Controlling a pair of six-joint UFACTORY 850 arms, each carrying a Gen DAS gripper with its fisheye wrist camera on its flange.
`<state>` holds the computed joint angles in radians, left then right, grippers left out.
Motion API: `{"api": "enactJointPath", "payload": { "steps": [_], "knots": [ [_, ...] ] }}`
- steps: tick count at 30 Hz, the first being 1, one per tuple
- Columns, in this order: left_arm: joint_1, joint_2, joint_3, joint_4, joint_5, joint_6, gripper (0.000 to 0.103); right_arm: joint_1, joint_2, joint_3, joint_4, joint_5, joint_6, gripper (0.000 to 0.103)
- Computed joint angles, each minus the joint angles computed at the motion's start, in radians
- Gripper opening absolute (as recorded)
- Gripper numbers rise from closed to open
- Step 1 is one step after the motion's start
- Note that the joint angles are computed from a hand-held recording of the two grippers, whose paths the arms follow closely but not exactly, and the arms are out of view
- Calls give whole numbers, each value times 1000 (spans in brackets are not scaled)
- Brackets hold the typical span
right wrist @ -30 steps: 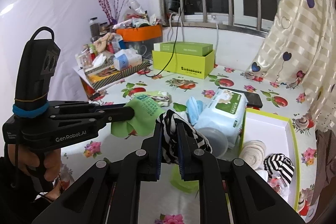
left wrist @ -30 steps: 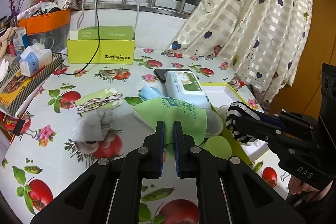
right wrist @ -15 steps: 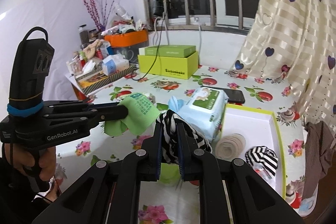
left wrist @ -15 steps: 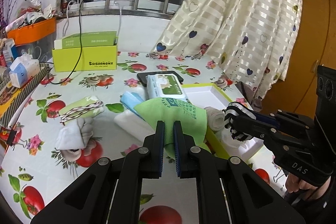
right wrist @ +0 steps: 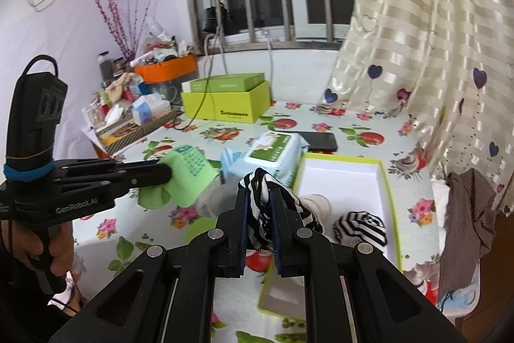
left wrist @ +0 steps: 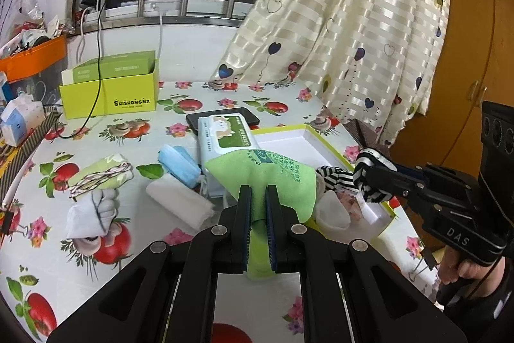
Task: Organize soft objects
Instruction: 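Carry the green cloth and striped sock over the white tray with both grippers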
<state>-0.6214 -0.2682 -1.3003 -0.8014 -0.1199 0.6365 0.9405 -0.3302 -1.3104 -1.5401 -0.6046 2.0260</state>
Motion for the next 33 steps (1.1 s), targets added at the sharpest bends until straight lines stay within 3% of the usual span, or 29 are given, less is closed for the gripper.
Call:
{"api": "enactJointPath", "payload": {
  "steps": [19, 33],
  "knots": [
    [-31, -31, -37, -19, -31, 43, 9, -36, 50, 119, 148, -52, 5, 12],
    [-72, -74, -89, 102, -72, -45, 9, -85, 32, 164, 296, 10, -41, 12]
  ]
}}
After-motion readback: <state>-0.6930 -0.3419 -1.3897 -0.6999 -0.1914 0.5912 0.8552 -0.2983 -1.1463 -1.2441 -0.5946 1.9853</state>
